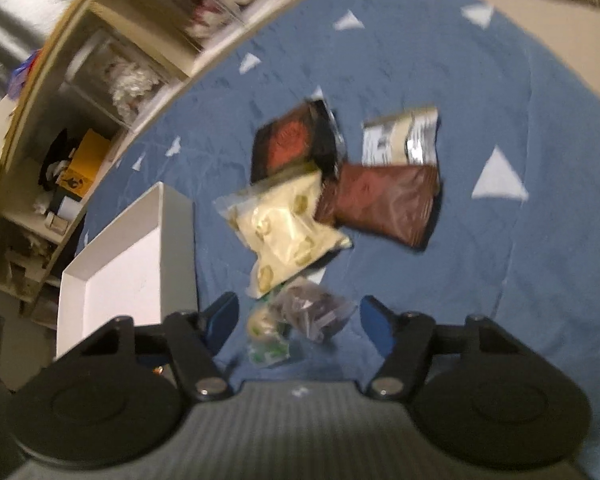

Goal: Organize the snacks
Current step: 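Withdraw both tools from the tray toward the remaining snack pile, then grasp the clear-wrapped round pastry with the left tool while the right tool grasps the small clear candy pack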

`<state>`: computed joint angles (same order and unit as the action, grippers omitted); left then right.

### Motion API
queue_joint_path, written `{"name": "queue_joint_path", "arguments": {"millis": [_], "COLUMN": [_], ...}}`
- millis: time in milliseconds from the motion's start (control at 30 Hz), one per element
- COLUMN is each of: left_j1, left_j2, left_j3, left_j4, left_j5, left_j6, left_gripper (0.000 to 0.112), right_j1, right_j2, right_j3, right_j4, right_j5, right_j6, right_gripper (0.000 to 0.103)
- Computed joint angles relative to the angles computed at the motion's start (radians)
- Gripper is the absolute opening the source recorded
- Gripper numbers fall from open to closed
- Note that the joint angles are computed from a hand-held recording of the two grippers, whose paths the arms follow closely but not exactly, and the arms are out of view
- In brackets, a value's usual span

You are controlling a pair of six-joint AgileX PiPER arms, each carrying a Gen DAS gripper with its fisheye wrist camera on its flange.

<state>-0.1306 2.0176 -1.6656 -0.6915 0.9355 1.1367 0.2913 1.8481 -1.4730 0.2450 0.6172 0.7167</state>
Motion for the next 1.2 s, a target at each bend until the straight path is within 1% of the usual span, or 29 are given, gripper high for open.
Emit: {"name": "queue_joint_path", "arguments": {"millis": [100,233,300,333,367,467,533,633,767,867,967,1067,1200], "left_j1": [-0.01,-0.024,-0.03,-0.033,-0.036,-0.045,-0.049,-0.055,-0.051,-0.05,-0.058,-0.063,-0.067], "left_j2": [0.037,0.078,0.082,0.087,0.094,0.113,0.117,0.111,0.099,0.084,0.07,0.056,0.049], "left_j3": [-0.037,-0.083,-0.083,-0.092,-0.104,-0.132,-0.136,-0.123,-0.109,-0.089,-0.079,-0.069,-0.05], "left_j4": [0.007,0.027,0.027,0.031,0.031,0.047,0.065,0.074,0.026,-0.012,-0.014,0.002,0.011], "left_j5": [-0.004,-0.007,-0.024,-0.022,-0.016,0.001,0.016,0.04,0.105,0.138,0.165,0.174,0.113], "left_j6": [0.004,-0.009,0.004,0.003,-0.002,-0.03,-0.034,-0.026,0.007,0.033,0.038,0.043,0.017], "left_gripper": [0.076,0.076,0.076,0.076,0.076,0.076,0.076,0.076,0.076,0.076,0.076,0.076,0.078], "right_j1": [-0.011,-0.027,-0.023,-0.02,-0.017,-0.022,-0.022,-0.028,-0.047,-0.06,-0.068,-0.077,-0.086], "right_j2": [0.036,0.075,0.089,0.093,0.097,0.083,0.066,0.027,-0.041,-0.093,-0.142,-0.184,-0.224], "right_j3": [-0.02,-0.023,-0.033,-0.041,-0.047,-0.03,-0.019,0.017,0.084,0.14,0.188,0.23,0.272], "right_j4": [0.042,0.147,0.139,0.116,0.093,0.091,0.068,0.04,0.002,-0.015,-0.037,-0.049,-0.07], "right_j5": [0.016,-0.011,-0.01,-0.003,0.006,-0.005,-0.007,-0.027,-0.058,-0.076,-0.081,-0.083,-0.077], "right_j6": [-0.002,-0.061,-0.072,-0.06,-0.048,-0.048,-0.031,0.001,0.054,0.083,0.11,0.128,0.159], "right_gripper": [0.07,0.066,0.059,0.049,0.043,0.039,0.032,0.03,0.029,0.029,0.029,0.029,0.029]}}
